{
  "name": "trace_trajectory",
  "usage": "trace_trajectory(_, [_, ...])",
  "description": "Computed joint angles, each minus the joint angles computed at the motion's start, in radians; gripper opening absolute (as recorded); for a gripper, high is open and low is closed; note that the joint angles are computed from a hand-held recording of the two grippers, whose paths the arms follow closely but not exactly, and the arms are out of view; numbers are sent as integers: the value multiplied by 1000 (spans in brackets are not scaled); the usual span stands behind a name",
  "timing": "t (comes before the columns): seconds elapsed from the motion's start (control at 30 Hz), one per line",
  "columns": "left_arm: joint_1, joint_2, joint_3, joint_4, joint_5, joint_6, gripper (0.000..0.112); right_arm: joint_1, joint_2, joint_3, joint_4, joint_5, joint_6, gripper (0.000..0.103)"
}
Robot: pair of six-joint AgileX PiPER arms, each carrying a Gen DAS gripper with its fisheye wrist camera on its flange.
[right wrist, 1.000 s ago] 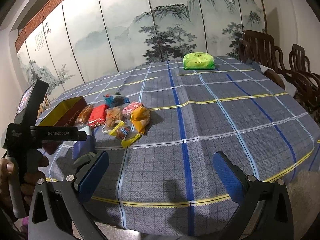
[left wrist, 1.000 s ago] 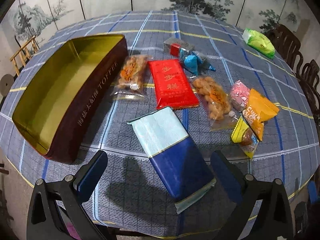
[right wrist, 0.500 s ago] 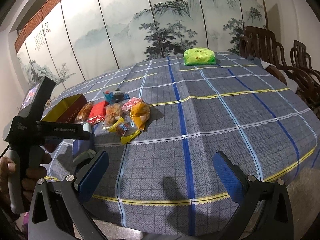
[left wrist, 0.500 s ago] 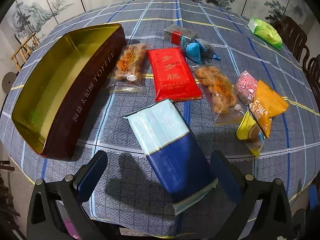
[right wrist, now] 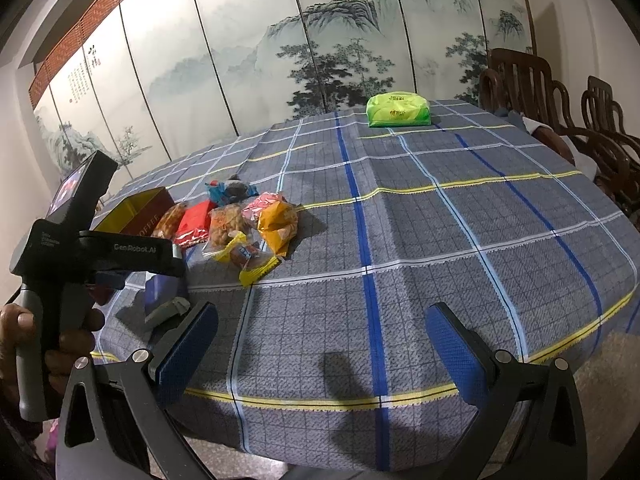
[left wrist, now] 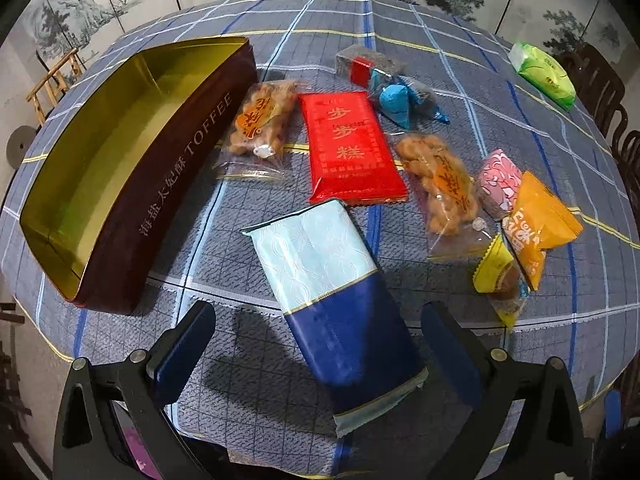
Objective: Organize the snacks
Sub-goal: 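Close the left gripper on the blue-and-white packet and lift it, then carry the blue-and-white packet with the left gripper over the gold tin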
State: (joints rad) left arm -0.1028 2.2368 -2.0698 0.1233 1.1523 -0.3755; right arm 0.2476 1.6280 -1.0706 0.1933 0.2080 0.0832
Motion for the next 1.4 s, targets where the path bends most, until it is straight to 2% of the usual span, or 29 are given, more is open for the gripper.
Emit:
trace_trajectory(0.2, [-4, 18, -23, 10, 17, -6, 99, -11, 2, 5, 66, -1, -63, 103])
trace_trajectory(0.37, [-4, 57, -77, -7, 59, -4, 81, -27, 11, 4, 150, 2, -146, 103])
trace_trajectory(0.57, [-10, 58, -66, -4, 42, -26, 78, -44, 13, 10, 218, 5, -206, 103])
trace_trajectory(0.6, [-12, 52, -54, -5, 30, -24, 73, -48, 13, 10, 226, 6, -213, 103])
trace_trajectory(0.63, [-15, 45, -41, -1, 14, -20, 59, -50, 16, 9, 234, 7, -219, 103])
trace_trajectory(0.7, [-22, 27, -15, -8, -26, 26, 48, -55, 22, 7, 260, 9, -238, 103])
trace_trajectory(0.77, [-23, 27, -14, -22, -30, 60, 48, -60, 26, 6, 286, 13, -255, 103])
trace_trajectory(0.83, [-18, 4, 30, -29, -65, 72, 47, -67, 25, 10, 322, 15, -288, 103])
trace_trajectory(1.0, [-27, -96, 200, -29, -183, 120, 47, -68, 17, 16, 304, 9, -271, 103])
trace_trajectory(1.23, [-42, -174, 278, 17, -250, 113, 47, -69, 21, 6, 321, 22, -287, 103])
trace_trajectory(1.4, [-43, -209, 292, 50, -275, 108, 47, -48, 28, -1, 268, 28, -242, 103])
